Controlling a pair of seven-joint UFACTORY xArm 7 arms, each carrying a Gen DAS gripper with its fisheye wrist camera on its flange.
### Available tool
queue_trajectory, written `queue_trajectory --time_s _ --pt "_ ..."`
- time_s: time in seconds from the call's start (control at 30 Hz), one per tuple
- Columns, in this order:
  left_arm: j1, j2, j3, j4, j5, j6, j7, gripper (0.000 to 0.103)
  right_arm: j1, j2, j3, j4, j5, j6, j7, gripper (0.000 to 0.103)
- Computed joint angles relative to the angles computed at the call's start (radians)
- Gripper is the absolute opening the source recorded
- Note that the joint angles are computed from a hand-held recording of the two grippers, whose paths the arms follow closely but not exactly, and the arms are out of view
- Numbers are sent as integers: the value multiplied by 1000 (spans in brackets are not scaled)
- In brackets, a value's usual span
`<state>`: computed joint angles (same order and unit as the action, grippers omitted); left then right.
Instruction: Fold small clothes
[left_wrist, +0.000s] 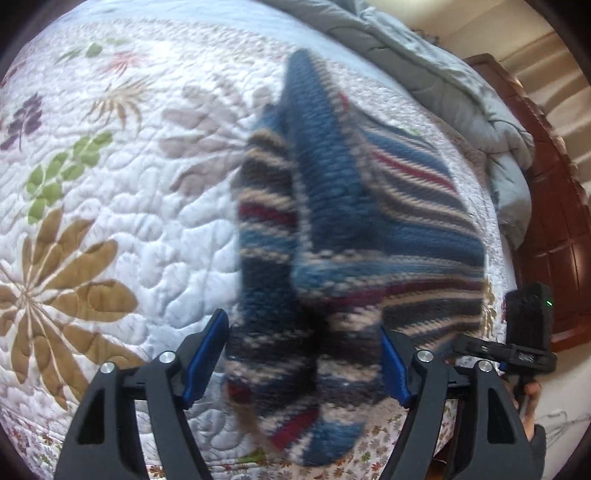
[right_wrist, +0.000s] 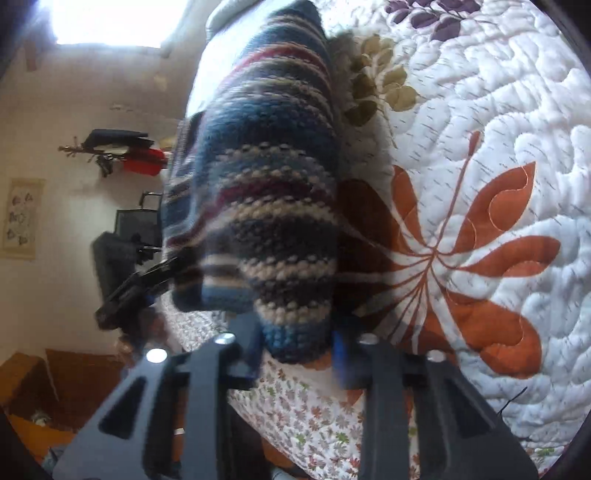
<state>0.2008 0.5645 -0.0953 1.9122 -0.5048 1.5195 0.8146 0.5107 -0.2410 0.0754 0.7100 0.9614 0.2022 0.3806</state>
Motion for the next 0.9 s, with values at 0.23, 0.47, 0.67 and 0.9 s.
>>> queue_trajectory --time_s 0.23,0.47,0.67,0.9 --pt "17 43 -4 36 3 54 3 78 -84 -45 59 13 -342 179 228 20" --pt "4 19 -3 8 15 34 38 81 -86 -94 28 -28 -323 199 174 38" --pt "-5 -1 -17 81 -10 -16 64 80 -259 -187 106 30 -703 341 425 47" --pt "-143 140 -29 338 76 -82 -91 81 -327 10 100 239 -929 449 536 47"
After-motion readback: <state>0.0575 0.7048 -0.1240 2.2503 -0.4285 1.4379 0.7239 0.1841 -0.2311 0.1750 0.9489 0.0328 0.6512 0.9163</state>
